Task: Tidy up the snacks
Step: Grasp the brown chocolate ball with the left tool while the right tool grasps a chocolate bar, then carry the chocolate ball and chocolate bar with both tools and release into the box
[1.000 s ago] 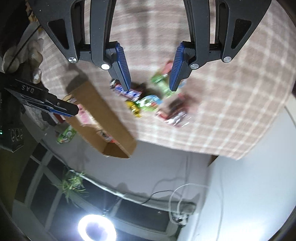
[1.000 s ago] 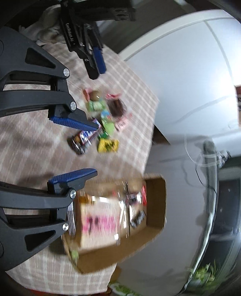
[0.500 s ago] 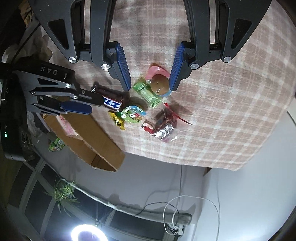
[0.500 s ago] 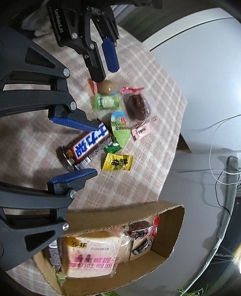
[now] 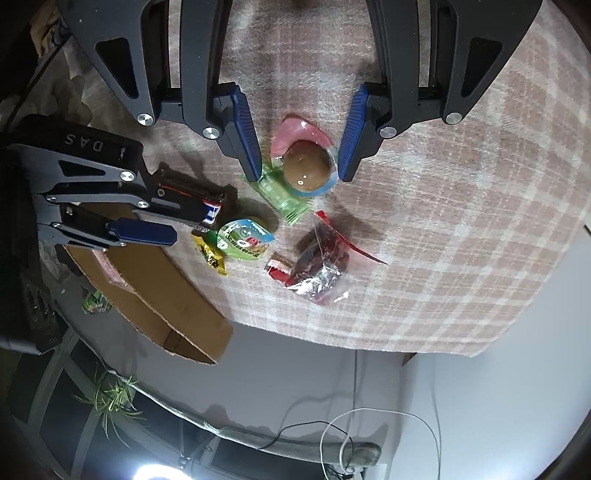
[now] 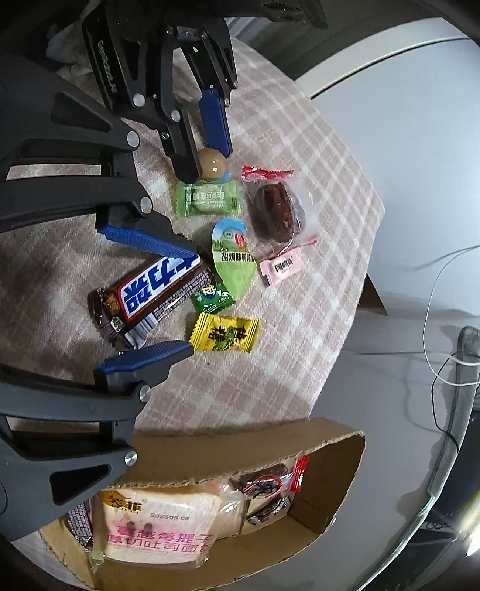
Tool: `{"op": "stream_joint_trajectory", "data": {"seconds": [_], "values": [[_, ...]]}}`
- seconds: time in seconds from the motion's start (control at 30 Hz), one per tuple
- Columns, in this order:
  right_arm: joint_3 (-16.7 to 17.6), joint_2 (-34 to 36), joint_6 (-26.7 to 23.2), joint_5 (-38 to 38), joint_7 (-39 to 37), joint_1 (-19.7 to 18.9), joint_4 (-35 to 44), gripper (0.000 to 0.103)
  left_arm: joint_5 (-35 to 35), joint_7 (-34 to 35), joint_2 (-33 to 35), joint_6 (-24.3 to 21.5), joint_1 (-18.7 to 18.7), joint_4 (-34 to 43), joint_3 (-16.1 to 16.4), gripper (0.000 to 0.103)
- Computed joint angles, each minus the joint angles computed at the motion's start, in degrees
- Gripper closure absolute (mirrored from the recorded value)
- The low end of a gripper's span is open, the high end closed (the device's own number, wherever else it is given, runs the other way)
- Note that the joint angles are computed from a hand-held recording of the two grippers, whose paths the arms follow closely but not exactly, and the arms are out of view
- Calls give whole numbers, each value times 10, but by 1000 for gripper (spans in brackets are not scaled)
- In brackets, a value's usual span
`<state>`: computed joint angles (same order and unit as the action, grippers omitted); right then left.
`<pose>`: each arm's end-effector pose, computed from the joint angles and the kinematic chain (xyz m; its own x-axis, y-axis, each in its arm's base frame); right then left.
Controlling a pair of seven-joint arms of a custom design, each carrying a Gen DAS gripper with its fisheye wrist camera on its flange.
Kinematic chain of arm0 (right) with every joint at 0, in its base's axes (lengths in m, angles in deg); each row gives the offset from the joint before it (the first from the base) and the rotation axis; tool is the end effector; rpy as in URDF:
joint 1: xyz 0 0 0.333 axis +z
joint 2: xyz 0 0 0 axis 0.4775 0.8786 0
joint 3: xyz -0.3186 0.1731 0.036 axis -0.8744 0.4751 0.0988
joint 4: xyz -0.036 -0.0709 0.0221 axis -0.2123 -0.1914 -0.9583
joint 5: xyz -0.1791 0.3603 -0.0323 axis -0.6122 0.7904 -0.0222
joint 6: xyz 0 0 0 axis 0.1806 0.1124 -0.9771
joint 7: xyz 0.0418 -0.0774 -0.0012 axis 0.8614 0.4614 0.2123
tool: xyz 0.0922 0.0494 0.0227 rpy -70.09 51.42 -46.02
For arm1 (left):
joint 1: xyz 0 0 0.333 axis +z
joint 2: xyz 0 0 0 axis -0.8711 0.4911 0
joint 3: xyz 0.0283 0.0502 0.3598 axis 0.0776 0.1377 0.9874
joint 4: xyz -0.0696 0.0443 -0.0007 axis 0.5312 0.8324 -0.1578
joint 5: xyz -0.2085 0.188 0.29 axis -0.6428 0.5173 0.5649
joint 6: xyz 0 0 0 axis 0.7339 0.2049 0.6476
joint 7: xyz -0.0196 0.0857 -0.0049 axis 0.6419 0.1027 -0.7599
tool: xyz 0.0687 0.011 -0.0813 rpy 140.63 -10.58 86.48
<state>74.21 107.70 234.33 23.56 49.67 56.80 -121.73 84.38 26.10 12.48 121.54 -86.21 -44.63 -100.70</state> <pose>0.6469 0.3493 0.4651 0.3545 -0.9343 -0.0366 -0.7853 -0.2763 -0.5540 0.5654 -0.4534 0.4867 -0.2757 -0.9323 0.2340 -0.7925 0.0827 -0.6042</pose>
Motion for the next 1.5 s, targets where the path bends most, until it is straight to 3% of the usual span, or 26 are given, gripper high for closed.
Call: {"op": "stream_joint_trajectory", "data": {"seconds": [0.2, 0.27, 0.37, 0.47, 0.53, 0.7, 1.1, 1.5], "values": [[19, 11, -18, 27, -37, -11, 16, 54, -2, -1, 1, 8, 2, -4, 0, 68], [10, 15, -29, 13, -35, 0, 22, 55, -1, -2, 0, 11, 1, -7, 1, 68], [10, 17, -32, 15, -37, 0, 21, 67, 5, -4, 0, 12, -2, -6, 4, 70], [10, 15, -26, 20, -33, 0, 15, 68, 8, -6, 2, 11, -3, -3, 5, 70], [9, 12, -22, 22, -29, 0, 10, 70, 9, -6, 2, 11, -3, -3, 5, 79], [7, 3, -14, 22, -16, 3, -4, 73, 14, -6, -2, 15, -4, -9, 6, 79], [1, -47, 35, 1, 33, 12, -71, 74, 37, -35, -35, 39, -9, -42, 12, 79], [-2, -128, 92, -72, 122, 13, -152, 74, 120, -97, -78, 83, -29, -59, 24, 79]]}}
